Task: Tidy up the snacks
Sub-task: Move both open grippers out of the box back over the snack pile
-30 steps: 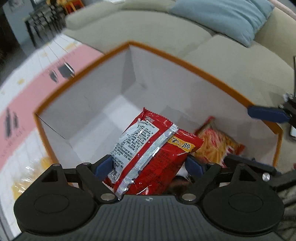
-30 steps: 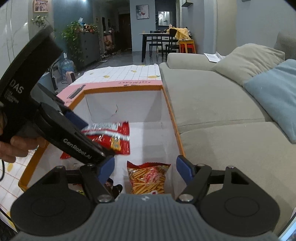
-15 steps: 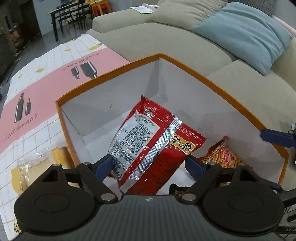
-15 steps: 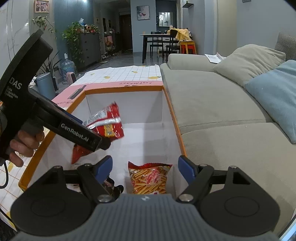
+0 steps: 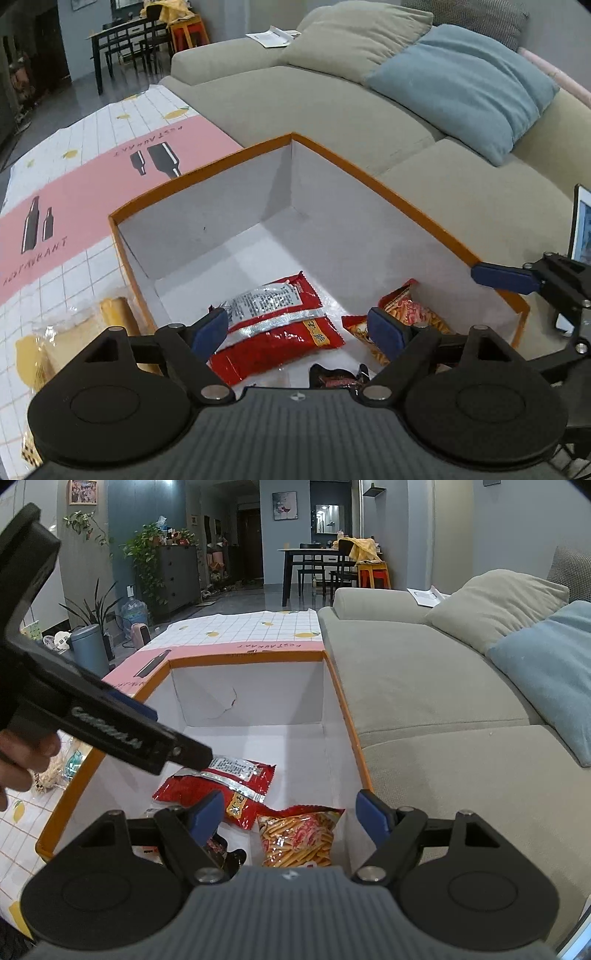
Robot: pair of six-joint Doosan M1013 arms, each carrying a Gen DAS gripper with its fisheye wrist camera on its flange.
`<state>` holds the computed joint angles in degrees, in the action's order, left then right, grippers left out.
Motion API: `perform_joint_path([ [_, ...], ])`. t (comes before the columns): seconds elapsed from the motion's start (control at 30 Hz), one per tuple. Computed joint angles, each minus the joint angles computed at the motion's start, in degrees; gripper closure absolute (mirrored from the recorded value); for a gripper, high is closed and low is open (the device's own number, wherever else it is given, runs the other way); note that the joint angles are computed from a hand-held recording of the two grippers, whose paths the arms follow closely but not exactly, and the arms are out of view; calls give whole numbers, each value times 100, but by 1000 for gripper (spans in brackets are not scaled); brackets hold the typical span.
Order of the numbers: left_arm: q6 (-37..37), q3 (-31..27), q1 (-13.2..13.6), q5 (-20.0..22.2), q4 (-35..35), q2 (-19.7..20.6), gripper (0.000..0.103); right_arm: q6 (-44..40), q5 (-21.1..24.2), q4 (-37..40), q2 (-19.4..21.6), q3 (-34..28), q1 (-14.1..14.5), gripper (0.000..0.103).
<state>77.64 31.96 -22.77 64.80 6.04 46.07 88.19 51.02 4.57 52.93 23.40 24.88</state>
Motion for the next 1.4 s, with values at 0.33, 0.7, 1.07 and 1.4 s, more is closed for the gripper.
perform_joint_path([
  [0.33,-506,671,20,-454,89,-463,3,348,-160,379,-73,141,-49,26],
  [0.7,-1510,2458,-327,-2133,2424,-1491,3,142,-1022,1027,-285,658,65,26],
  [1.07,-3208,3199,-519,-1678,3930,-1900,3,-166,-1854,1471,-539,1175,238,26],
  [1.4,-4008,3533,-215,-1268,3474,-2032,3,-316,-2299,1162,-701,1516,425,26],
])
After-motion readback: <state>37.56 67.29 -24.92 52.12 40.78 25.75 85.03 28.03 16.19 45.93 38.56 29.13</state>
